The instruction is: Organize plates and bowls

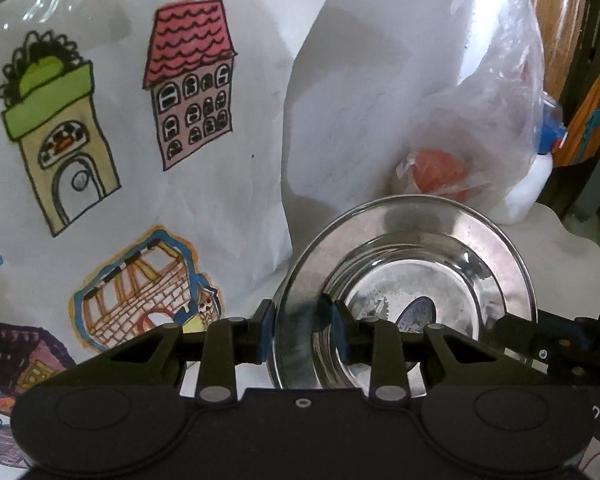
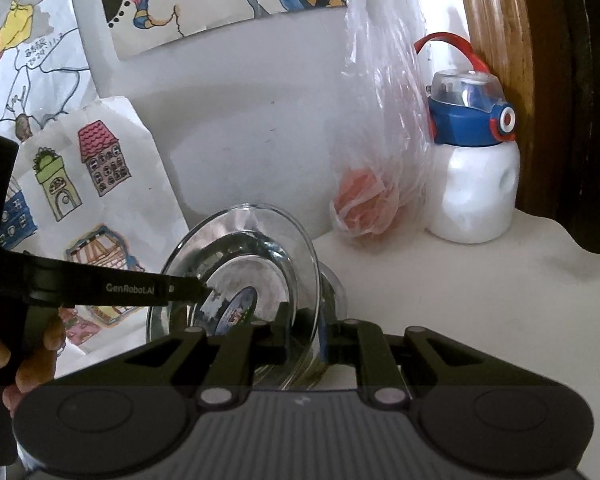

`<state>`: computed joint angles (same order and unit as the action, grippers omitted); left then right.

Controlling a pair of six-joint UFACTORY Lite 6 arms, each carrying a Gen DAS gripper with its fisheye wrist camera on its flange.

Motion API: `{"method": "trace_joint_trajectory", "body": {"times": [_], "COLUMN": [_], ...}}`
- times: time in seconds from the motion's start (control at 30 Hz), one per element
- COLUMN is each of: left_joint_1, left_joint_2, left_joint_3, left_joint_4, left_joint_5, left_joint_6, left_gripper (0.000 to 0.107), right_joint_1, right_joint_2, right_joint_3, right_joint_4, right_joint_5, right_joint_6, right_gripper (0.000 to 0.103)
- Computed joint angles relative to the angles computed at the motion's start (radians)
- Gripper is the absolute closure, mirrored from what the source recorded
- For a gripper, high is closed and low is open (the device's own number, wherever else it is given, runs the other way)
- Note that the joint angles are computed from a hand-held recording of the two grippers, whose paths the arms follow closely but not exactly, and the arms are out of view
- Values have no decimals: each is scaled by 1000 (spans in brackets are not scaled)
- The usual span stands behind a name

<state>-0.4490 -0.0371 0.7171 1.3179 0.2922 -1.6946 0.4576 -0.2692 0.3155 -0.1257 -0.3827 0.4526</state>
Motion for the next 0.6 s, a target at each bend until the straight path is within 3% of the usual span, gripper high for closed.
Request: {"method": "trace_joint_trajectory", "body": {"times": [0.4, 0.6], "left_joint_1": [8, 4], "left_joint_2": [139, 116], "left_joint_3": [76, 40], "left_joint_4": [148, 243], "left_joint_5": [19, 16], "left_joint_6": [-177, -279], "left_gripper": [75, 76], "right_joint_1": [-12, 42], "right_joint_2": [162, 188], "right_joint_3": [74, 92], "right_joint_4": [-11, 215], "right_joint_5": [-48, -45], "right_joint_6": [-31, -254], "right_gripper": [84, 83]}}
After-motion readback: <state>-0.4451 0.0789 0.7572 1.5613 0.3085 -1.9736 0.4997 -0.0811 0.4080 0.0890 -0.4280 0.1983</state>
